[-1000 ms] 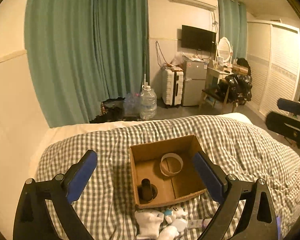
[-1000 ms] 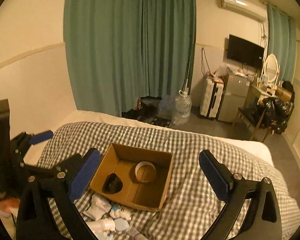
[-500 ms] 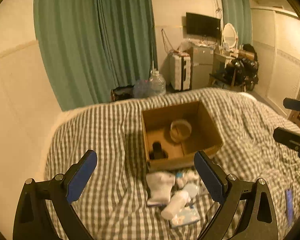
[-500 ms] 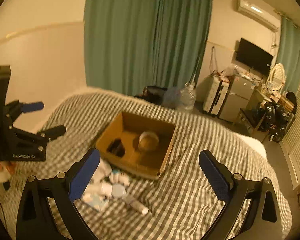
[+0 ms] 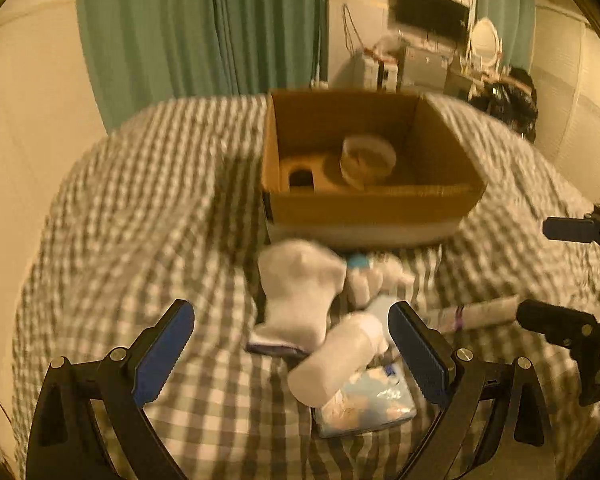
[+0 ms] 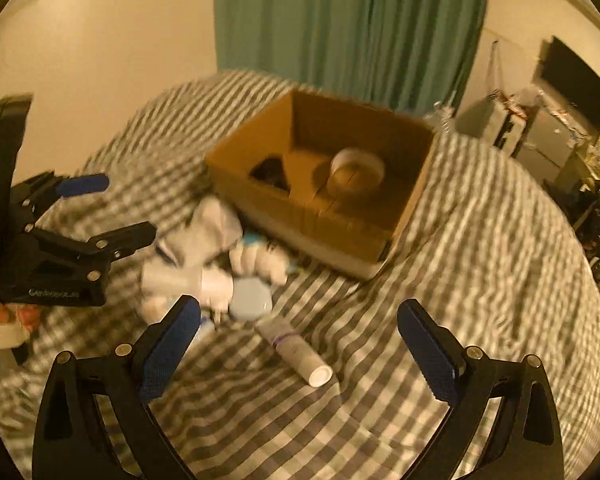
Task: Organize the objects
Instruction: 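Grasp the white tube with the right gripper while the left gripper grasps the white bottle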
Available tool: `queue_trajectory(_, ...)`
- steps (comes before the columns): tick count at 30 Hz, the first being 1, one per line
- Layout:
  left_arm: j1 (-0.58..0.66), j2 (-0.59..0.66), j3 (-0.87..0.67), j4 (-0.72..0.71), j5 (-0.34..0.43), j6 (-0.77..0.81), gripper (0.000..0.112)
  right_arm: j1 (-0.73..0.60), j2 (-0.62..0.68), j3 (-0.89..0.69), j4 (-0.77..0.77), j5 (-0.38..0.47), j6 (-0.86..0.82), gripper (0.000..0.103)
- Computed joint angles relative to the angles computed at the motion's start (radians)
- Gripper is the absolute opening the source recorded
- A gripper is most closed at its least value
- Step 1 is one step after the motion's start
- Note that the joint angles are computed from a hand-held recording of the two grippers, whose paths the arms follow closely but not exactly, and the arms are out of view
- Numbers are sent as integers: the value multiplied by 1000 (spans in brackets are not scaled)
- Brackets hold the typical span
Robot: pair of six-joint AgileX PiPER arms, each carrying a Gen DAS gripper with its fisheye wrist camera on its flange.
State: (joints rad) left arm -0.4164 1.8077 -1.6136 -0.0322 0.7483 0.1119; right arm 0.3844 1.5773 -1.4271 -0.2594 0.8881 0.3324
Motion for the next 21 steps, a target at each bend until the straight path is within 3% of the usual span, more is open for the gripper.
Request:
queue_trajectory(5, -29, 13, 57, 37, -41, 12, 100, -15, 91, 16, 39, -15, -85, 78)
queue_trajectory(10, -36, 37, 69, -3, -39, 78, 100, -46, 161, -5, 115, 0, -154, 54)
queue_trajectory(16, -33, 64, 60, -57, -13, 139, 95, -59, 200, -31, 144, 49, -177, 44)
queue_trajectory(20, -36, 86, 41, -64, 29, 152, 66, -69, 227, -52, 169, 86, -200, 42)
queue_trajectory(21, -33, 87, 40, -69, 30, 154, 64, -65, 234, -60, 163, 99, -199, 36)
